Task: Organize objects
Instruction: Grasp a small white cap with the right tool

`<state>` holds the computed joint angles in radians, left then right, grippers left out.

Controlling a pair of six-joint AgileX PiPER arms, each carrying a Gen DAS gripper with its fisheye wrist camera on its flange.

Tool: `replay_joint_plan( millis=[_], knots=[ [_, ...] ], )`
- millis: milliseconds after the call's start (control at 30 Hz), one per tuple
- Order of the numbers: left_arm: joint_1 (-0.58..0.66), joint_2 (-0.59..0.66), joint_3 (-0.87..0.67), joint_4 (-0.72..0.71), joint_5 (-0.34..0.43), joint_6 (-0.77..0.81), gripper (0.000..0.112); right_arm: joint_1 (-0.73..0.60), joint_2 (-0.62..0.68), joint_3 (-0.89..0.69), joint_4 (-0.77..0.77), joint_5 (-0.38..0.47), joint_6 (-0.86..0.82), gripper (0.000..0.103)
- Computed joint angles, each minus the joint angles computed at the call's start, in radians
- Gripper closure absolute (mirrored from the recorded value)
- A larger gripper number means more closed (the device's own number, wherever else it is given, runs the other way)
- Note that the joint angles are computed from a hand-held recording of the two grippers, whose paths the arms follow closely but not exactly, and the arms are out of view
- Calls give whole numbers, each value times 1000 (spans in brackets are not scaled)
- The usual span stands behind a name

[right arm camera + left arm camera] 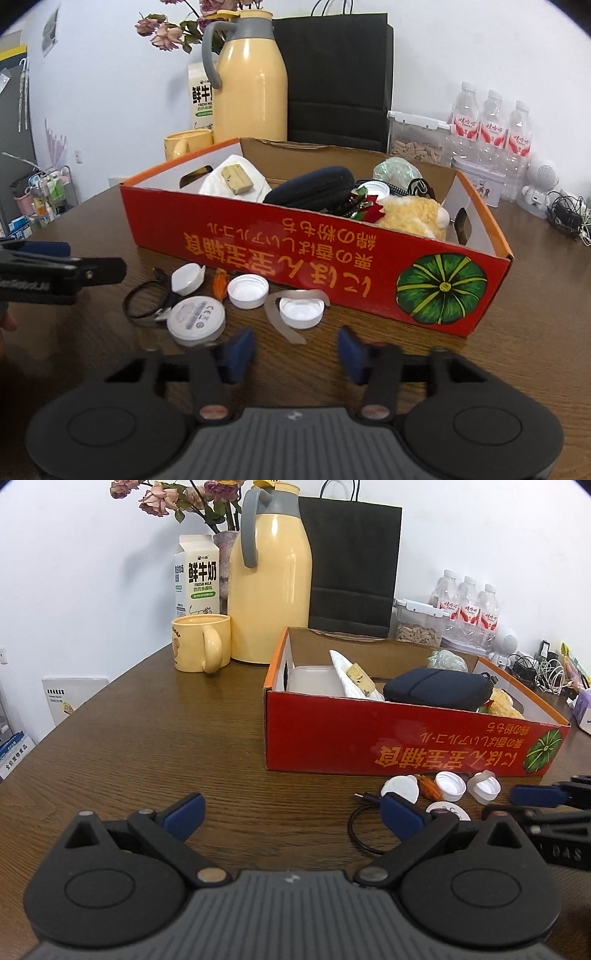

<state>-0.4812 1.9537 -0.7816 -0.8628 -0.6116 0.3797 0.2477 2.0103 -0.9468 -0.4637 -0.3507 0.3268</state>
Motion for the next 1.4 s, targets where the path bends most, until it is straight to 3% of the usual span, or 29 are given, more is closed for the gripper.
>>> replay_joint_plan(
  millis=[100, 167, 333, 433, 733, 867, 1100, 1400],
  knots=[
    [0, 0, 0, 3, 1, -5, 9, -8, 19, -40, -87, 17, 91, 72],
    [3, 1, -2, 4, 7, -8, 9, -5, 17, -38, -103, 14, 91, 91],
    [8, 10, -13, -3, 17, -5, 9, 15, 2, -2, -55, -11, 2, 101],
    [15, 13, -16, 10, 25, -14, 9, 12, -8, 22, -69, -48, 4, 102],
    [8, 27, -26, 25, 23, -19, 9, -51, -80, 144, 0, -276, -23, 102],
    [-8, 41, -54, -45, 26, 51, 9, -82, -103, 180, -11, -346, -7, 102],
    [-39, 68, -119, -154, 44, 125, 9, -94, -118, 214, -44, -400, -6, 102],
    [-77, 124, -240, -417, 79, 369, 9, -105, -127, 242, -53, -430, -7, 102]
  ],
)
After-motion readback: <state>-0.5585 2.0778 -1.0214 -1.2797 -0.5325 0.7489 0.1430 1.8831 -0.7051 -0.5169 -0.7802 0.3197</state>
